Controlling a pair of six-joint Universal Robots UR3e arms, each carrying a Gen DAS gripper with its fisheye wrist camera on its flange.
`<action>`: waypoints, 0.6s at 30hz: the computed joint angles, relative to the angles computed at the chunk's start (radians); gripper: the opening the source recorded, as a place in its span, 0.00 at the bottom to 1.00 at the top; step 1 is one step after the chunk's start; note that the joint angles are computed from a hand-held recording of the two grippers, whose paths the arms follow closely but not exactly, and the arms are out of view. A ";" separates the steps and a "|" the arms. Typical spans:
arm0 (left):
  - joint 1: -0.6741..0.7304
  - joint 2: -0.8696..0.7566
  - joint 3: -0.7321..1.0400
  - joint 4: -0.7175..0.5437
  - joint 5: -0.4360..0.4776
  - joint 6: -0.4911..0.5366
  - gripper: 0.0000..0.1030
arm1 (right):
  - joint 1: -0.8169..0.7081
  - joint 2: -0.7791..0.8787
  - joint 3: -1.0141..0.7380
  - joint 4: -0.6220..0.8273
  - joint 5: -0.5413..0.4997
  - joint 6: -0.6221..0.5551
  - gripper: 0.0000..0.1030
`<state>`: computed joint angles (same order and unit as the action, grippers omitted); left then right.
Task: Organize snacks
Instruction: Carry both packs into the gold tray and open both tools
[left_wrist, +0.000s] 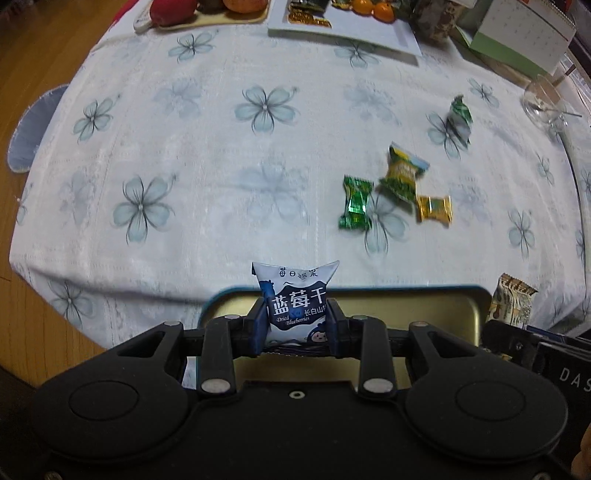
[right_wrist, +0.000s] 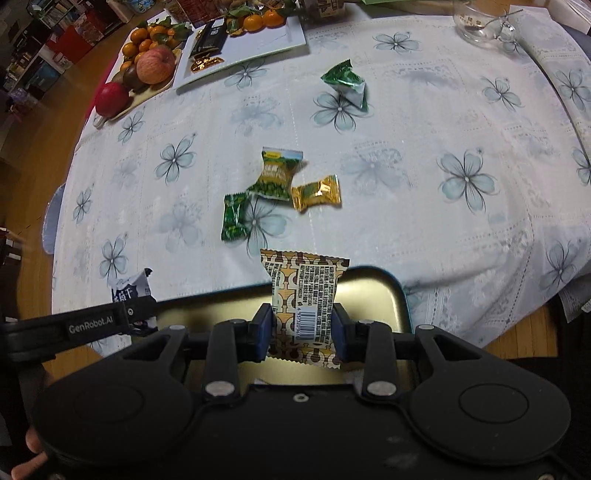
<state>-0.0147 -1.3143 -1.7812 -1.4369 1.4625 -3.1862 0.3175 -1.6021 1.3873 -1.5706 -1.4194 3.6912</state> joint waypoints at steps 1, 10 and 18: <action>0.010 0.027 -0.019 -0.025 -0.014 0.004 0.39 | 0.002 -0.020 0.023 0.002 0.010 0.004 0.34; 0.025 0.218 -0.129 -0.122 -0.006 -0.004 0.40 | 0.053 -0.174 0.171 0.017 0.022 0.047 0.34; -0.018 0.286 -0.163 -0.078 0.031 -0.050 0.41 | 0.094 -0.229 0.217 0.009 -0.024 0.123 0.34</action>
<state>-0.0332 -1.0278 -1.9439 -1.5150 1.4936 -3.2366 0.4110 -1.8313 1.6038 -1.5611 -1.4436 3.8144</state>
